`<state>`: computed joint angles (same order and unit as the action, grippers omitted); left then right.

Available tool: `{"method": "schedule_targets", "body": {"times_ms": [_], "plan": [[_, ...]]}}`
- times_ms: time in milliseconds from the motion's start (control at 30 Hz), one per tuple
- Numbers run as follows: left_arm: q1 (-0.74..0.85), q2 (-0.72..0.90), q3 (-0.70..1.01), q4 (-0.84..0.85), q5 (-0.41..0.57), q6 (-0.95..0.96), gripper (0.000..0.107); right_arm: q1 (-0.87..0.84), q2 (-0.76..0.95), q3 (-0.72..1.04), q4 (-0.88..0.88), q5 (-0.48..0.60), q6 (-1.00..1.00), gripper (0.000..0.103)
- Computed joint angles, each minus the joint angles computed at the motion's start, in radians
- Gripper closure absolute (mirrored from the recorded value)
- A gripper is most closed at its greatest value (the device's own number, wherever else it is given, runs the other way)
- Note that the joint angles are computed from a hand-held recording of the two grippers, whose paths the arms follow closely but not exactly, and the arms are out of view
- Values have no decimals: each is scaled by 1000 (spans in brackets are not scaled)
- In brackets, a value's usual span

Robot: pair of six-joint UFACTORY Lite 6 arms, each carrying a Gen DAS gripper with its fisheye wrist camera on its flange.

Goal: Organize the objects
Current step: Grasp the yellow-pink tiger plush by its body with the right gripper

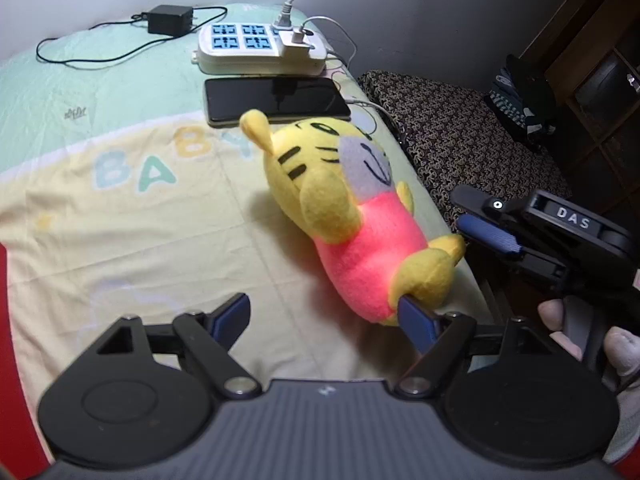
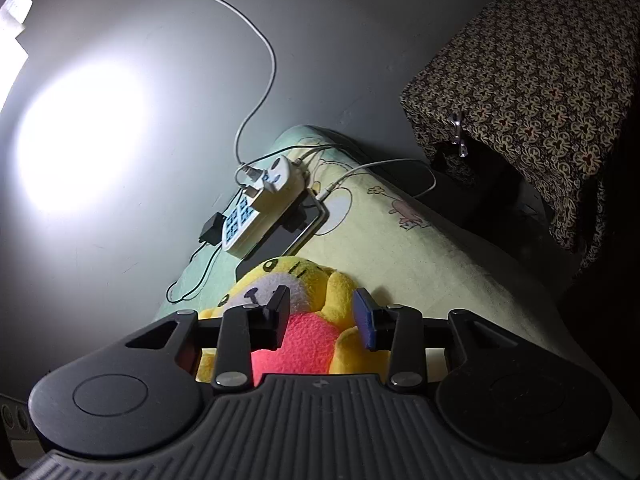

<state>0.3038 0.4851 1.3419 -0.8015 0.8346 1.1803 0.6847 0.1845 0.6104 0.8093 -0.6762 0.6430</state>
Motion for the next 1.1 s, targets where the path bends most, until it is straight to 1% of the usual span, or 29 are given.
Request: {"method": "schedule_targets", "body": {"times_ms": [100, 167, 300, 367, 467, 667, 833, 900, 967, 1100], "plan": [[-14, 42, 43, -9, 22, -34, 17, -47, 74, 35, -98, 22, 98, 64], [-20, 61, 65, -9, 41, -46, 17, -59, 114, 59, -166, 33, 135, 64], [-19, 75, 78, -16, 50, -34, 16, -53, 147, 88, -210, 32, 132, 64], [-15, 98, 102, -13, 57, -41, 14, -61, 151, 87, -251, 37, 173, 64], [0, 144, 152, 0, 92, -63, 14, -64, 143, 64, -332, 18, 273, 65], [29, 174, 183, 44, 92, -56, 14, -35, 90, 12, -474, 6, 402, 66], [69, 216, 244, 55, 96, -61, 14, -46, 58, -3, -629, 43, 458, 65], [91, 250, 297, 62, 133, -61, 14, -57, 47, -1, -616, 63, 409, 65], [109, 254, 315, 54, 170, -32, 14, -71, 54, 5, -591, 60, 382, 65], [114, 179, 237, 3, 179, 95, 14, -81, 123, 52, -608, 40, 382, 59]]}}
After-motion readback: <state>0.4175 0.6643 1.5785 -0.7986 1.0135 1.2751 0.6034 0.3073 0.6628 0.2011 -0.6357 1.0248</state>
